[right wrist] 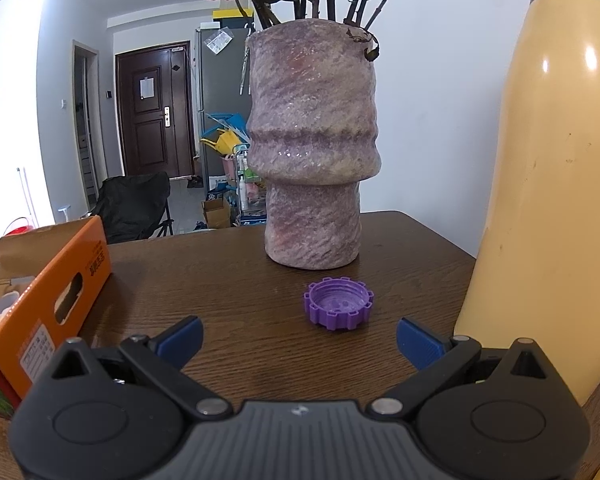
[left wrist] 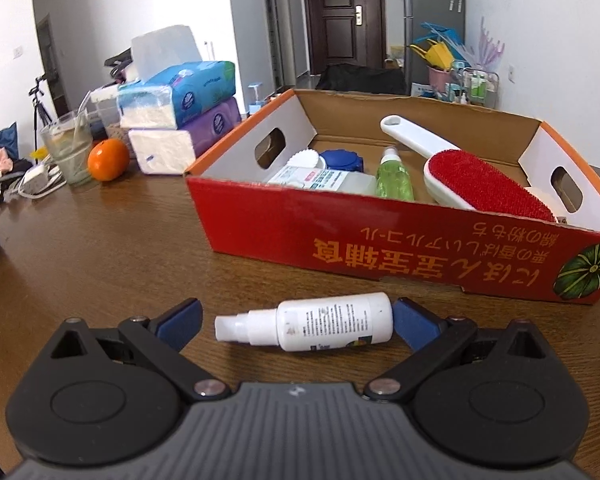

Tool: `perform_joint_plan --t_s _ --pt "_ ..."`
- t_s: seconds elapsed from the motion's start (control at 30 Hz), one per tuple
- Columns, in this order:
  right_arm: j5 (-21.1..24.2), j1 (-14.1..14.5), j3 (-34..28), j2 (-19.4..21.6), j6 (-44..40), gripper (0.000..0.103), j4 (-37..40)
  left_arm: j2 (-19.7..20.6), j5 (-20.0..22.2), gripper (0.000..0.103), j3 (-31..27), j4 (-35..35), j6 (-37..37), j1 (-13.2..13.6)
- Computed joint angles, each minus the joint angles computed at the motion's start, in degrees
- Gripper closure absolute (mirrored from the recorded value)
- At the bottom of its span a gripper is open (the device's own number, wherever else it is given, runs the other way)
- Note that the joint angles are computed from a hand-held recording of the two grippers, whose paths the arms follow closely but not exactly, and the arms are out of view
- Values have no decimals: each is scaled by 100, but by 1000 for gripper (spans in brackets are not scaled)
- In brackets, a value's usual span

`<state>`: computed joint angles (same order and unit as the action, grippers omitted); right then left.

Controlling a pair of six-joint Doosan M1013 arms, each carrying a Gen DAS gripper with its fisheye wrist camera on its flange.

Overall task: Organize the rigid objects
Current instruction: 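Close the left gripper on the spray bottle while the right grips the purple cap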

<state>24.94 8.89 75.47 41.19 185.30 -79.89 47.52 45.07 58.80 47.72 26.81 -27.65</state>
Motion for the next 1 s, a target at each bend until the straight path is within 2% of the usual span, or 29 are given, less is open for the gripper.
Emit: perform_joint_plan --t_s 0.47,0.53,0.6,0.7,0.83,1.0 --pt "0 2 -20 19 -68 0 62 86 92 0 -119 -222 35 38" --pt "11 1 -50 38 -190 0 147 104 90 0 -150 -347 133 54" --pt "46 -4 -86 59 -299 0 223 103 45 4 -147 -438 165 77" --pt "115 -17 -169 104 -461 0 377 66 -124 4 -78 -504 182 102" --pt "260 -45 -322 191 -621 0 593 74 -146 5 -84 -500 234 97" --pt "340 -118 -619 349 -1105 4 1194 73 -148 5 -85 -498 202 104"
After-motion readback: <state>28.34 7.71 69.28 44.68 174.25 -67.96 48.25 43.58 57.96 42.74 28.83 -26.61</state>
